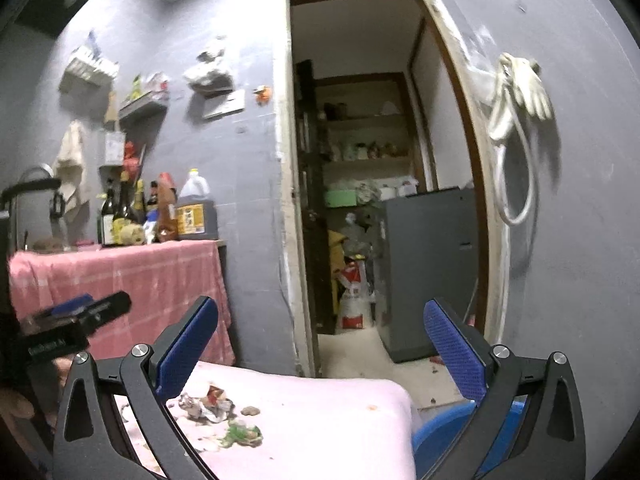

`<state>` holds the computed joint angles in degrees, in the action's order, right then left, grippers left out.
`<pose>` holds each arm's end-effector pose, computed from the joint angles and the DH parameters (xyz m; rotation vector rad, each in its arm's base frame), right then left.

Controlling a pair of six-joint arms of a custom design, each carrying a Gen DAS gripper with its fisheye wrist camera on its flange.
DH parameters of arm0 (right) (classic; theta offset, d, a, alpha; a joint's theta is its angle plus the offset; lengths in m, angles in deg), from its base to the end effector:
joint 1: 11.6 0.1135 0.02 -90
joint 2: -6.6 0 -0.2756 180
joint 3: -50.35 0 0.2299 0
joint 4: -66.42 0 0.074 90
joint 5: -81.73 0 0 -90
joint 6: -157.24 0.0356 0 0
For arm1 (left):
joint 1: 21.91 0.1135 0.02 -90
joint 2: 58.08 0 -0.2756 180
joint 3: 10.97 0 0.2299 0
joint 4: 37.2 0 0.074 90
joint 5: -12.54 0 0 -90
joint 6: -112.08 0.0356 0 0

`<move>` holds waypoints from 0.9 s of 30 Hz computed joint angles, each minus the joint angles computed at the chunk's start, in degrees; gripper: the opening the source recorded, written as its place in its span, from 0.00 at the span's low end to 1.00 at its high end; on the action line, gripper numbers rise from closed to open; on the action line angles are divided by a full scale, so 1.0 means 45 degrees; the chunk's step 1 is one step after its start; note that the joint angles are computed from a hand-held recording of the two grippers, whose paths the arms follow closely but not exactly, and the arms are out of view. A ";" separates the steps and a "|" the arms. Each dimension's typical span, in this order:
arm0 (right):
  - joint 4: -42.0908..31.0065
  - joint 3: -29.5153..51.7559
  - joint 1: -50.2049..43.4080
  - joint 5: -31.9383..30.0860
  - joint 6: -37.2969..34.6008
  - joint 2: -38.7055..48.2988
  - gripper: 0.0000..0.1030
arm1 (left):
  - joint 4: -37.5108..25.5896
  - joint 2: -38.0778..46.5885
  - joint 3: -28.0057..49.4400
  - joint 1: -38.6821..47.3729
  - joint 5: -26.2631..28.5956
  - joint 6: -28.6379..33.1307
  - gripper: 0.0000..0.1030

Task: Collect trash
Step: 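Return both open tools over the remaining trash on the table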

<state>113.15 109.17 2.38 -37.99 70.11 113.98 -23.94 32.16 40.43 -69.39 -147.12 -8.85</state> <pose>0.3444 0.1039 0.2008 -0.5588 1.5379 0.6408 0.2126 -0.1824 0.2076 -0.4583 1.6646 0.2229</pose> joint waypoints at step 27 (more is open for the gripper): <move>-0.4817 0.3336 0.1692 -0.0018 -0.2871 0.3138 0.88 | 0.2492 0.2446 -0.2555 0.3366 0.4914 -0.1074 0.98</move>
<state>91.48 124.18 10.00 -38.08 57.19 128.11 -12.73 43.17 28.93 -54.24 -125.01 -13.68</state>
